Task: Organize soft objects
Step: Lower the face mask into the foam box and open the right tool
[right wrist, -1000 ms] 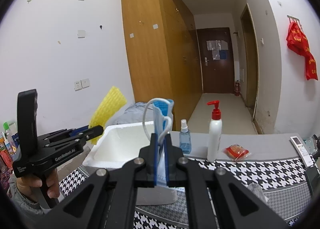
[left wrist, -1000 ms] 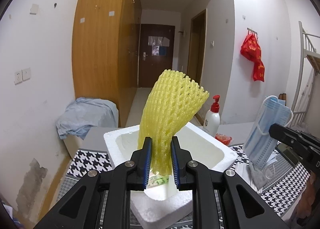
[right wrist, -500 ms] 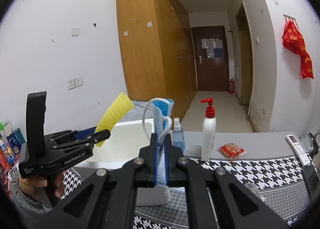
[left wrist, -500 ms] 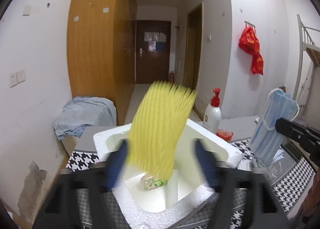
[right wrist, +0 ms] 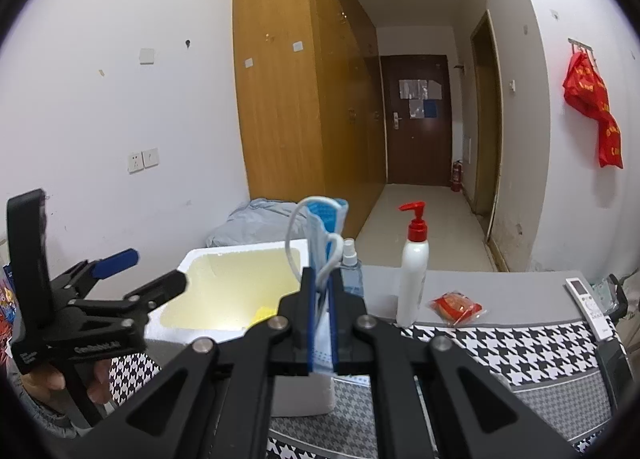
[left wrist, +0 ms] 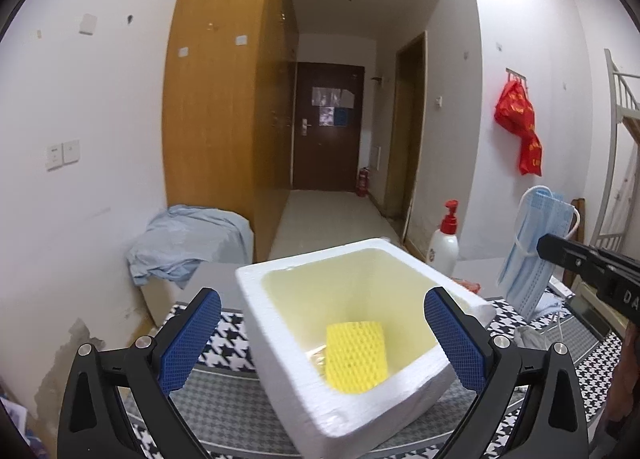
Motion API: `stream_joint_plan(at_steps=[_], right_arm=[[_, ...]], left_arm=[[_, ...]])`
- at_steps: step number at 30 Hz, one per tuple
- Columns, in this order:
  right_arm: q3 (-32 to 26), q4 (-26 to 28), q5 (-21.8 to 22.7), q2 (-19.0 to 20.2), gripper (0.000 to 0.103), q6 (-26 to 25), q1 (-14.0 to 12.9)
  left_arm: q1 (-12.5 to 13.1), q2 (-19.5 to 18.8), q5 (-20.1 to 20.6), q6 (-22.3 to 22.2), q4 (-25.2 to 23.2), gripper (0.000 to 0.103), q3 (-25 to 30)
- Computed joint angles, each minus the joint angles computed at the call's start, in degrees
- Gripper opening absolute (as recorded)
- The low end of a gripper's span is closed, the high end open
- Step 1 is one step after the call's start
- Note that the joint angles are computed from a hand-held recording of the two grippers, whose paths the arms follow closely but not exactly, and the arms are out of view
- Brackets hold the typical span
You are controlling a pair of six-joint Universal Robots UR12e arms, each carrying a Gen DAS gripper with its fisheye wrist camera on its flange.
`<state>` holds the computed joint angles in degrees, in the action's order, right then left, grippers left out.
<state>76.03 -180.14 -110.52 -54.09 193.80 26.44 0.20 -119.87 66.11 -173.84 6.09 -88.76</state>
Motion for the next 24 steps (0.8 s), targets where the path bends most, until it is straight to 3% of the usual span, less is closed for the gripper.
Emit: stream_joint_plan(at_steps=[13,24], right_arm=[[-3.20,-0.41,0.16,1.42,0.008,-3.23,0.81],[-7.42,1.81,3.28,3.80,0.008,-4.04,0.94]], left_arm=[[1.55,0.59,1.56,-1.87,0.95,0.102,-1.46],[2.50,1.23,2.33,-2.86,3.27,0.102,-3.30]])
